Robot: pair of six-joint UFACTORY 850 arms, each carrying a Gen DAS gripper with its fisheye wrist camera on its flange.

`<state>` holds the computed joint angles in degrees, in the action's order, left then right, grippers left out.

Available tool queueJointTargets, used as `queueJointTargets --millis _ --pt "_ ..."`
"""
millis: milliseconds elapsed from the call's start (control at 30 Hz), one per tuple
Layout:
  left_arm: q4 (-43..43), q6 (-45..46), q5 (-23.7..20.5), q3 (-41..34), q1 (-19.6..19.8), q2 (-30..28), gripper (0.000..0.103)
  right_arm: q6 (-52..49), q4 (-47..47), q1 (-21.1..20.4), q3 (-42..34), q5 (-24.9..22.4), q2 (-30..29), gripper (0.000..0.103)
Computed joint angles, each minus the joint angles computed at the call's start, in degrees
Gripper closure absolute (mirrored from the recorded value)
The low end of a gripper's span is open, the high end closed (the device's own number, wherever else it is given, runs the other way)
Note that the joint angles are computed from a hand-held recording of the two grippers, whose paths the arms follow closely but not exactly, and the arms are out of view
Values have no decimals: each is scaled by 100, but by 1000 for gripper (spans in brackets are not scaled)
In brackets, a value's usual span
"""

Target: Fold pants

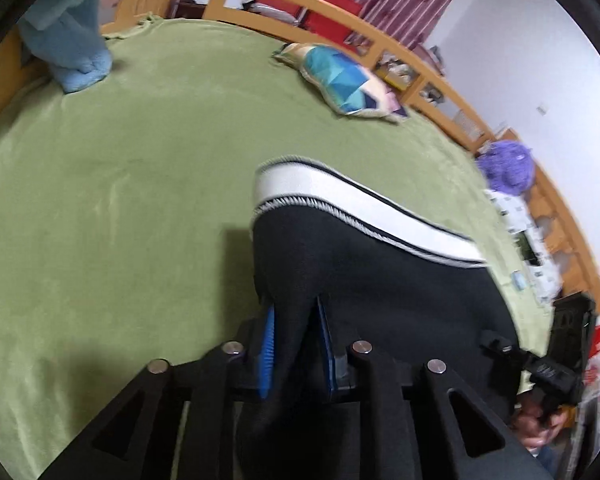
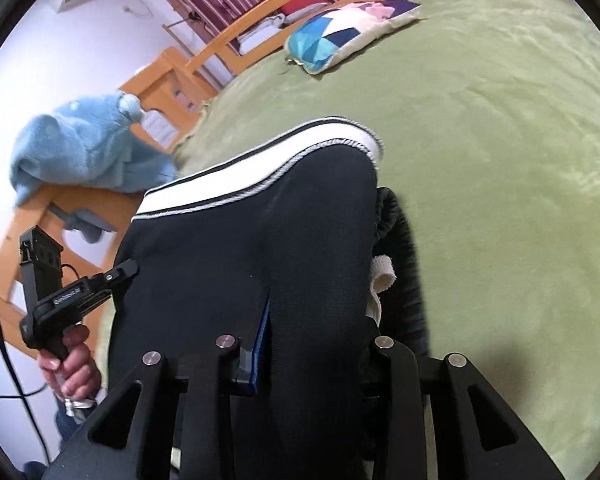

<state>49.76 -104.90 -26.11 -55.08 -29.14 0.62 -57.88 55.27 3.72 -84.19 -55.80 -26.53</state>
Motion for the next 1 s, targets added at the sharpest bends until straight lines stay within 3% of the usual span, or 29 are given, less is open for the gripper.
queueJointTargets --millis 133,267,333,400,500,600,667,733,833,933,1000 --pt "64 73 -539 -93 -396 -52 70 538 -345 -136 6 70 -95 57" --pt "247 -59 -1570 -217 -1059 -105 67 50 -348 -167 848 1112 810 58" --pt "204 -169 -1613 -214 -1228 -95 66 -782 110 -233 1429 1459 1370 59" --pt "148 -501 -1562 -121 -1378 -70 64 -1251 365 -308 1705 1408 1622 59" --pt "-2 -650 -1668 -14 -1614 -169 56 -1591 216 -260 2188 1651 1933 58" --pt "244 -923 -1948 64 -1834 -222 52 -1212 -429 -167 2448 1948 1943 58" --pt "213 -1008 -1837 217 -1878 44 52 -1027 -621 -126 2550 2010 1944 58" --pt "317 -1236 -1894 356 -1995 260 53 -1289 -432 -164 2672 2102 2105 59" --pt "403 -1323 -2186 420 -2230 324 53 -1681 171 -353 2745 1829 2315 59" --pt "249 -1211 -1971 488 -2204 181 52 -1961 760 -426 2833 1644 2349 59" --pt "240 -1209 -1943 505 -2200 158 51 -1625 403 -241 2838 1879 2237 59"
